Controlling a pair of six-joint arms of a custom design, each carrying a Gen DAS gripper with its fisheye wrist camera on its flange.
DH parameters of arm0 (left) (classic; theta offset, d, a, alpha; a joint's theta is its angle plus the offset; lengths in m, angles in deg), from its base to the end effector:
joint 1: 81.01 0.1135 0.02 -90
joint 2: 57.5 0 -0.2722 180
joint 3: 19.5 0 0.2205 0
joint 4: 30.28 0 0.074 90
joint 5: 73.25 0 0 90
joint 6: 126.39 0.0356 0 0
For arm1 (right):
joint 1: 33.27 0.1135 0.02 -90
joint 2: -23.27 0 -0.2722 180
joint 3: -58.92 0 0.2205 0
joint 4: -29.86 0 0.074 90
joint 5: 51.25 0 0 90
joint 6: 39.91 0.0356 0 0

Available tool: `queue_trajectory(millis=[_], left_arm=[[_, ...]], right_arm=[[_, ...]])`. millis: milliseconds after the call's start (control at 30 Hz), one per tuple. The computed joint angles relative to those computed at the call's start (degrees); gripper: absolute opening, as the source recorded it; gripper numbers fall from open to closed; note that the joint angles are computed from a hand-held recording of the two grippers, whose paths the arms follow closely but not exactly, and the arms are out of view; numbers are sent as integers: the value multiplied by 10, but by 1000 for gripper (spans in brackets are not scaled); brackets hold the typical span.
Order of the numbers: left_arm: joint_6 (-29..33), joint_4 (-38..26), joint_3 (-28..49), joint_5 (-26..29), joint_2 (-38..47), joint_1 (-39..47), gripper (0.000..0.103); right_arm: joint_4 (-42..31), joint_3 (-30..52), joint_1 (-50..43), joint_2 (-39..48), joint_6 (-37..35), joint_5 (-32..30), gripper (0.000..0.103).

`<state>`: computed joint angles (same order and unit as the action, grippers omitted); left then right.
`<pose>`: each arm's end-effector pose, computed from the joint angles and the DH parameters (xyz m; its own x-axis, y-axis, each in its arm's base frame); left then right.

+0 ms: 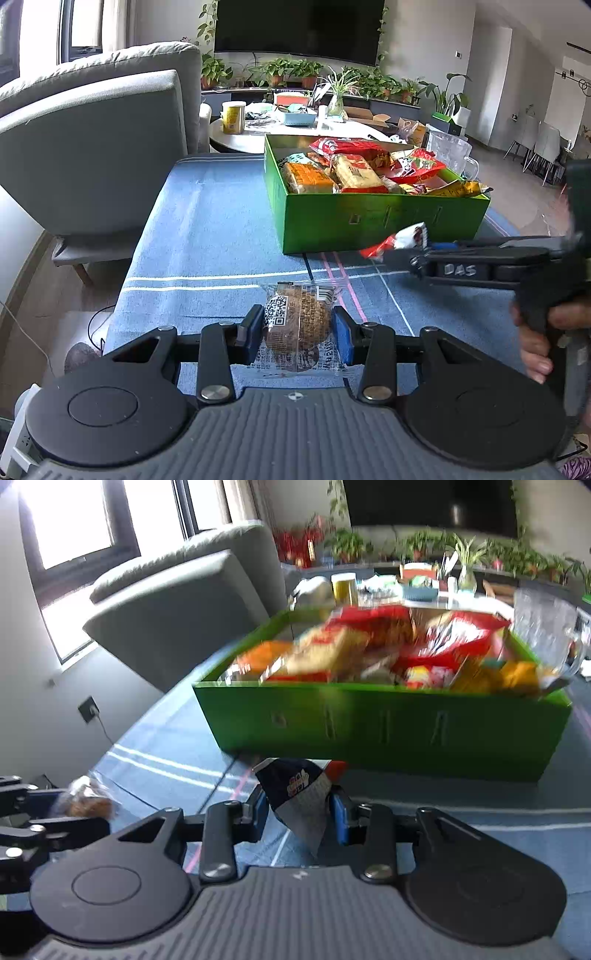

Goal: Organize snacks
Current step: 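Carry the cake packet and red-and-white wrapper into the box and open both grippers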

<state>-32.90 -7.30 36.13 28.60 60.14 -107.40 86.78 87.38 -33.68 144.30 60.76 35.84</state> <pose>0.2962 -0.1551 0.0914 -0.5279 0.3284 -0.7832 0.6112 0.7873 -0.0818 0.2395 0.0001 0.0626 -0.5791 0.1891 -0.7931 0.0744 0.9809 0.1795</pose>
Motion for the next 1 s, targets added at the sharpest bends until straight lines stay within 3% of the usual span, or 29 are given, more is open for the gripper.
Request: queue_trajectory(millis=[200, 367, 667, 800, 1000], left_arm=[[-2, 0, 5, 8, -9, -9, 37], [-11, -9, 30, 6, -11, -28, 37], [-22, -65, 113, 9, 4, -70, 37], [-28, -85, 145, 8, 12, -82, 37], [-27, -115, 187, 3, 33, -95, 37]], right_arm=[[52, -52, -17, -50, -12, -17, 78], [53, -70, -52, -105, -19, -27, 78], [-79, 14, -169, -182, -25, -54, 78], [-138, 78, -201, -165, -17, -66, 78], [-153, 125, -211, -105, -28, -50, 78]])
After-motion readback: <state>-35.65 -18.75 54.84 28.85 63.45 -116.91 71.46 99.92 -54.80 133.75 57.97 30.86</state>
